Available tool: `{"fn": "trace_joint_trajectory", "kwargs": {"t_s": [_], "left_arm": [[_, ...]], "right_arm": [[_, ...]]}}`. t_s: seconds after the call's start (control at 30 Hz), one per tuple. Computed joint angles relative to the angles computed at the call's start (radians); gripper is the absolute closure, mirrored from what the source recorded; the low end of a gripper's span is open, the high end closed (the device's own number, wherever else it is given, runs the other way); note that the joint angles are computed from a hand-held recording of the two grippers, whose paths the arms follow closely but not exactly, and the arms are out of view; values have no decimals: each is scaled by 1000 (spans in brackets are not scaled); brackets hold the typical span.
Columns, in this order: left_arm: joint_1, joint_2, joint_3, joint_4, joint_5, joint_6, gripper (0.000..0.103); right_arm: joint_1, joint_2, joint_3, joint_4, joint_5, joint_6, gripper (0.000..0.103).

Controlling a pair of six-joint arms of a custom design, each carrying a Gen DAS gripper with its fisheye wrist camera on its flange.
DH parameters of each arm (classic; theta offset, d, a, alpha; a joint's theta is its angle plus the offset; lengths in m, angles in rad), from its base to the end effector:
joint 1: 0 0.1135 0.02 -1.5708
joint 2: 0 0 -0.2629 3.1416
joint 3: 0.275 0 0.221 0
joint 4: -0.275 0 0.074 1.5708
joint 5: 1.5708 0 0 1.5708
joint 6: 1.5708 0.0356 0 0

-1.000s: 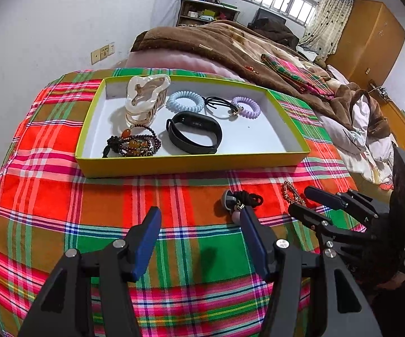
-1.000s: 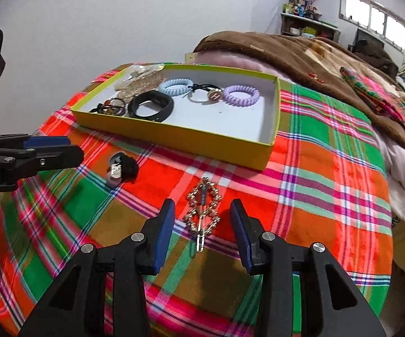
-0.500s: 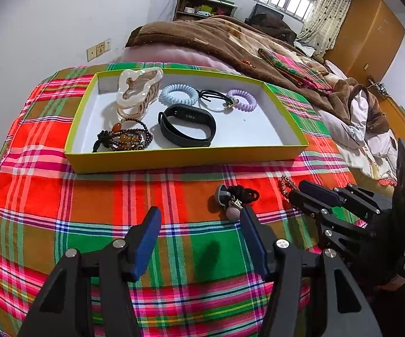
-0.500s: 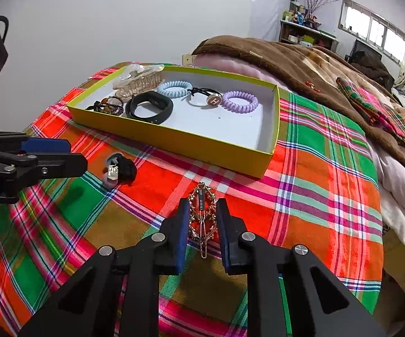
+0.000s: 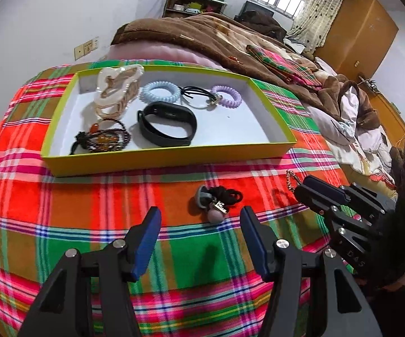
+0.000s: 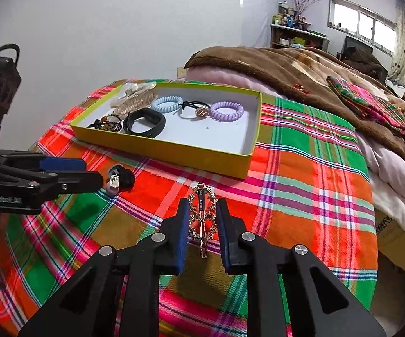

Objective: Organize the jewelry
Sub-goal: 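Grasp the gold ornate hair clip with the right tool while the left tool grasps the black charm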

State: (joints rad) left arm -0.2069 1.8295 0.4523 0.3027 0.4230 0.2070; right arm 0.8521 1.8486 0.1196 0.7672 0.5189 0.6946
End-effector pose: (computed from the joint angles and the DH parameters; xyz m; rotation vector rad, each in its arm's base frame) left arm 0.2297 -0.0631 0.0769 0.6710 2.5094 -0.5569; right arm 0.1304 0.1222 0.0608 0.0106 2.3646 0.0697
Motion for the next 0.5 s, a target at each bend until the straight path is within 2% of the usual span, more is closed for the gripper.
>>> {"fn": "trace_joint_trajectory", "kwargs": {"t_s": [0.27, 0.5], "left_arm": [[-109, 40, 0, 73, -98, -27, 42], [-192, 77, -1, 138, -209, -39, 43]], "right_arm": [[66, -115, -52, -50, 60, 70, 83], [86, -129, -77, -27, 78, 99, 83]]}}
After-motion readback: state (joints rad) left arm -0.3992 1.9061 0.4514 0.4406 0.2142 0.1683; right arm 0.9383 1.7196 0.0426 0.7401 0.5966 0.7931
